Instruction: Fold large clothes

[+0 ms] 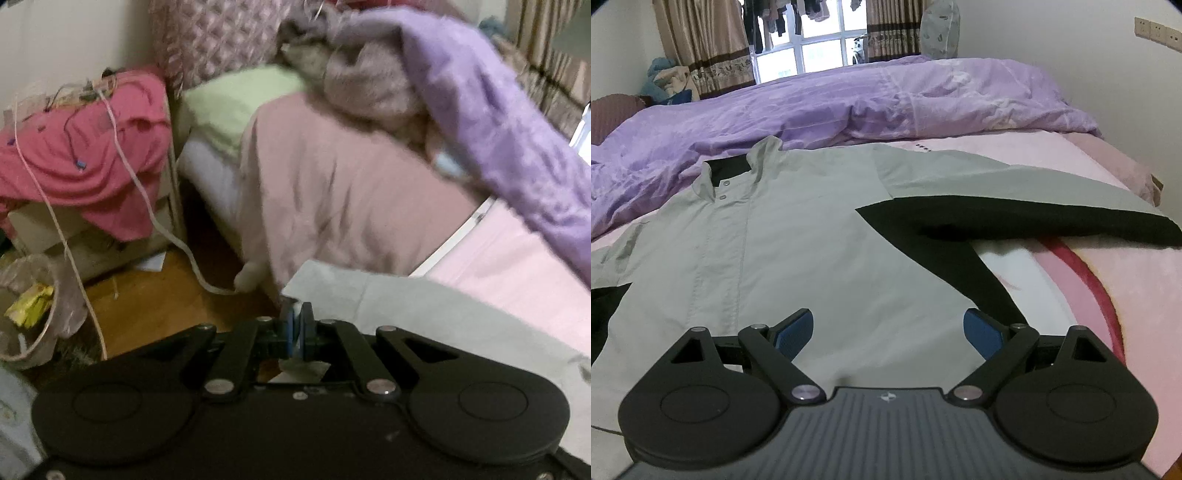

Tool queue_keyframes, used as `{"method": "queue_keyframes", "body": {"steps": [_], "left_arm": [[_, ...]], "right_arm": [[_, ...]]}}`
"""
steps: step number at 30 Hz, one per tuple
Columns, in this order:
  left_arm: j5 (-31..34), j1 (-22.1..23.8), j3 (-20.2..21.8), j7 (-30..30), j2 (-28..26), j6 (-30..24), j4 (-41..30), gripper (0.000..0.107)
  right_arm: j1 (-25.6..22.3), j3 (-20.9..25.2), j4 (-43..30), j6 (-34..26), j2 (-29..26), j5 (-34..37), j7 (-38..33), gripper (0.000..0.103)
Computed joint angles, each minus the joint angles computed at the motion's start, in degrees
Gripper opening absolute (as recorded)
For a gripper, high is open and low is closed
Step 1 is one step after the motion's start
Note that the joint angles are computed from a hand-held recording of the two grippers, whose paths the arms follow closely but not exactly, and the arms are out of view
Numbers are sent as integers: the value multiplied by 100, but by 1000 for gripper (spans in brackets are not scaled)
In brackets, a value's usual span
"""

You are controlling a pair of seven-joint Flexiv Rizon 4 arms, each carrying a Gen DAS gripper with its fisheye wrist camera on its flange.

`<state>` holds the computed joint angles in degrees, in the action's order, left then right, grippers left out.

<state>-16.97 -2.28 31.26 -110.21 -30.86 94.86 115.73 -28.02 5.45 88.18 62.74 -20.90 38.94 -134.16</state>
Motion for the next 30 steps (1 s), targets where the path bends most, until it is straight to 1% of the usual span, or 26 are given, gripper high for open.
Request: {"method": "queue_keyframes", "body": {"steps": [3,7,9,14,15,16,18,21,22,24,25,26,27,28,29,30], "left_arm": [[-13,-212,135,0,104,364,91,0],[-256,-1134,749,210,138,547,12,0],[-337,-1557,864,393,154,609,-97,0],[-438,-2116,486,903,159,539,-495,0],[-435,-2142,322,971,146,539,-591,0],[-412,-2075,56,1039,153,553,-691,0],[-381,-1989,-374,1141,105,539,-905,0],[-354,-2365,-355,1138,-196,197,-1444,0],[-220,-2346,-478,1198,-232,111,-1585,0],[12,-2616,-416,1175,-423,-96,-2001,0],[110,-2672,-441,1150,-488,-131,-2150,0],[185,-2663,-560,1129,-539,-146,-2295,0],[223,-2590,-799,1105,-589,-152,-2463,0],[257,-2582,-932,1066,-678,-262,-2687,0],[294,-2635,-959,997,-766,-425,-2896,0],[337,-2767,-866,876,-958,-605,-3226,0]], "right_arm": [[-24,2,-22,-26,9,32,-9,103],[-13,-18,-58,-26,10,35,-39,103],[110,-112,-67,86,-38,-185,122,103],[432,-355,-110,668,-339,-1194,605,103],[451,-381,-143,722,-400,-1370,723,103],[434,-375,-208,751,-469,-1507,798,103],[309,-271,-366,743,-603,-1677,833,103],[202,-224,-604,783,-846,-1971,921,103],[200,-248,-691,840,-952,-2101,965,103],[222,-348,-844,981,-1157,-2392,1131,103],[192,-345,-932,1020,-1251,-2499,1201,103],[154,-346,-1087,1013,-1378,-2597,1299,103],[76,-286,-1264,975,-1499,-2645,1361,103],[-36,-173,-1484,877,-1629,-2648,1392,103],[-139,-61,-1682,762,-1734,-2637,1401,103],[-258,81,-1929,624,-1863,-2588,1368,103]]}}
